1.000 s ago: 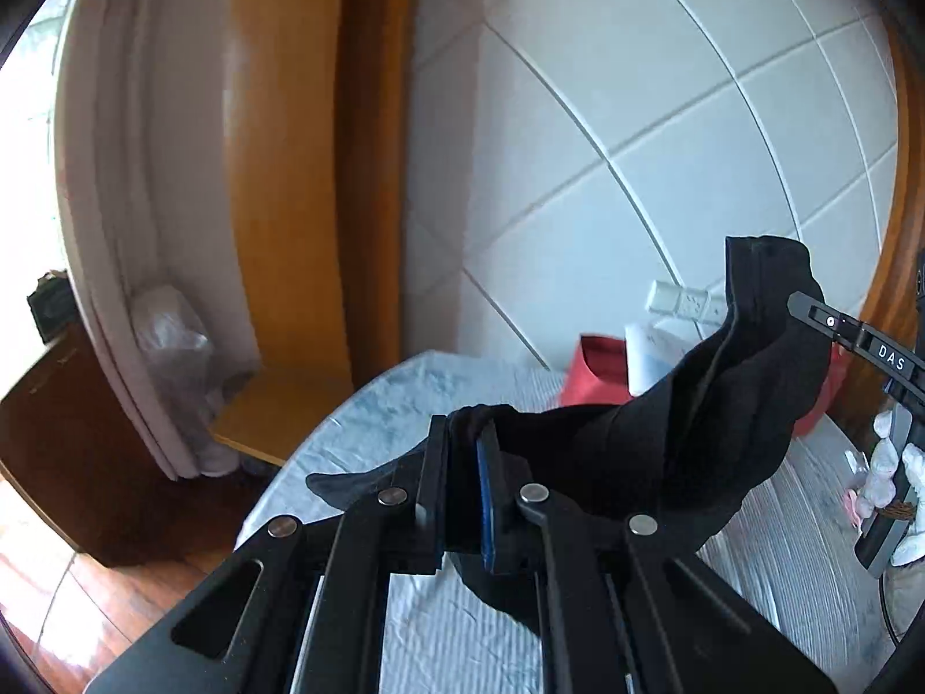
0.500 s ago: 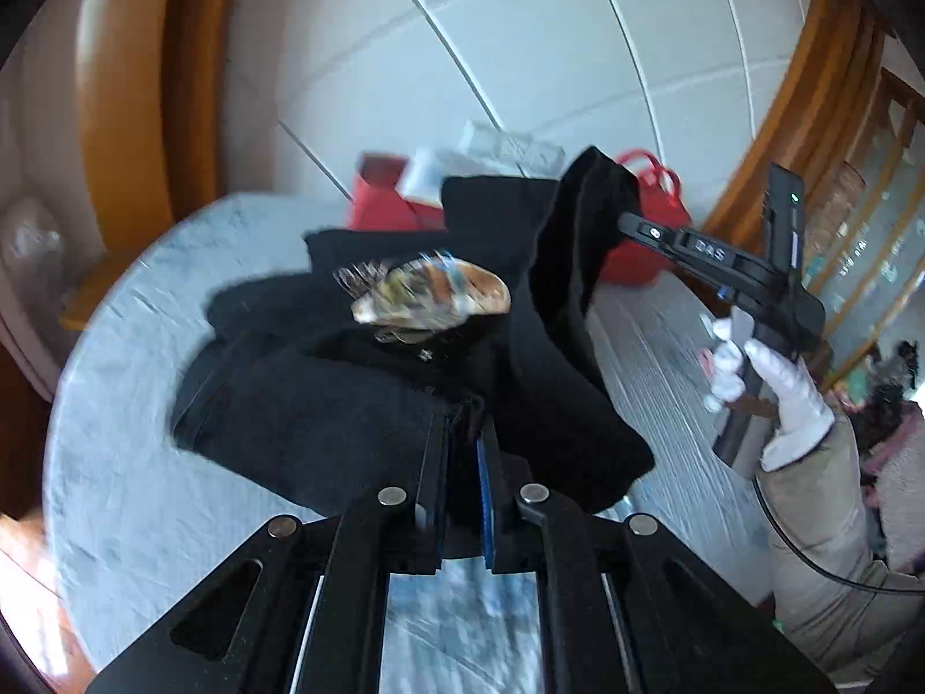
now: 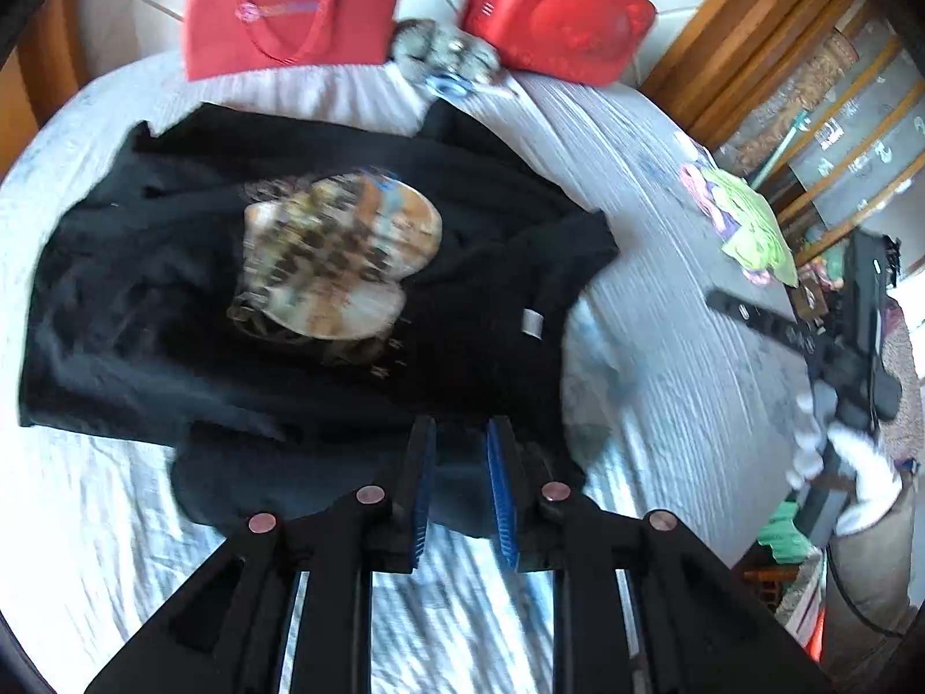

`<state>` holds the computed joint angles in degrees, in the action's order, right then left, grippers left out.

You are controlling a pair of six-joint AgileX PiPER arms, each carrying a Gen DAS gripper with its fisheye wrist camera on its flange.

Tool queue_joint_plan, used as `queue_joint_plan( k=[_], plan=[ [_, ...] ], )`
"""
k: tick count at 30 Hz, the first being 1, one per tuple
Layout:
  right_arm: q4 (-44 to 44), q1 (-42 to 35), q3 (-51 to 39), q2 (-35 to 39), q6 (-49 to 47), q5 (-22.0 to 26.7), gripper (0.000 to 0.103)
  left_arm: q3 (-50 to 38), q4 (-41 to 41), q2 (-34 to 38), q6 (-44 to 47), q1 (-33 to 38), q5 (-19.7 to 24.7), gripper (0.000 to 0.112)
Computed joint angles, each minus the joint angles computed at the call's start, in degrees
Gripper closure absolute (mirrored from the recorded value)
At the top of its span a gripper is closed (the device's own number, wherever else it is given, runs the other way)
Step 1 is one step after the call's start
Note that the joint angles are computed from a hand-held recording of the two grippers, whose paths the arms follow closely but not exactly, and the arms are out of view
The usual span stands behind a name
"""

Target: Fold clothes

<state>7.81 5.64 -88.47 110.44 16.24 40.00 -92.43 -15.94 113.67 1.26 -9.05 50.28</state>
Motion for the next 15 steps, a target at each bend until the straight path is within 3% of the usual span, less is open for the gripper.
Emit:
queue_joint_plan(
  k=[4,9,13,15],
  plan=[
    [2.3,5.4,7.0,-3.1,1.4,-4.8,0.080,-1.4,6.3,0.7,1.2,10.2,-0.9,0.085],
    [1.4,12.3,11.5,-4.2,11.8,-9.5,0.079,-7.1,7.4,7.0,9.6,22.7,-0.5,0.085],
    [-5.8,20.3,12.3,-4.3,26.7,-11.8,0.079,-10.4,5.2,12.4,17.6,28.2,-1.5,0.085],
    [-8.4,23.8,11.9,-4.0,32.8,-11.9,0.074,-10.9,4.6,14.5,20.6,29.7,-3.2,0.085]
  ],
)
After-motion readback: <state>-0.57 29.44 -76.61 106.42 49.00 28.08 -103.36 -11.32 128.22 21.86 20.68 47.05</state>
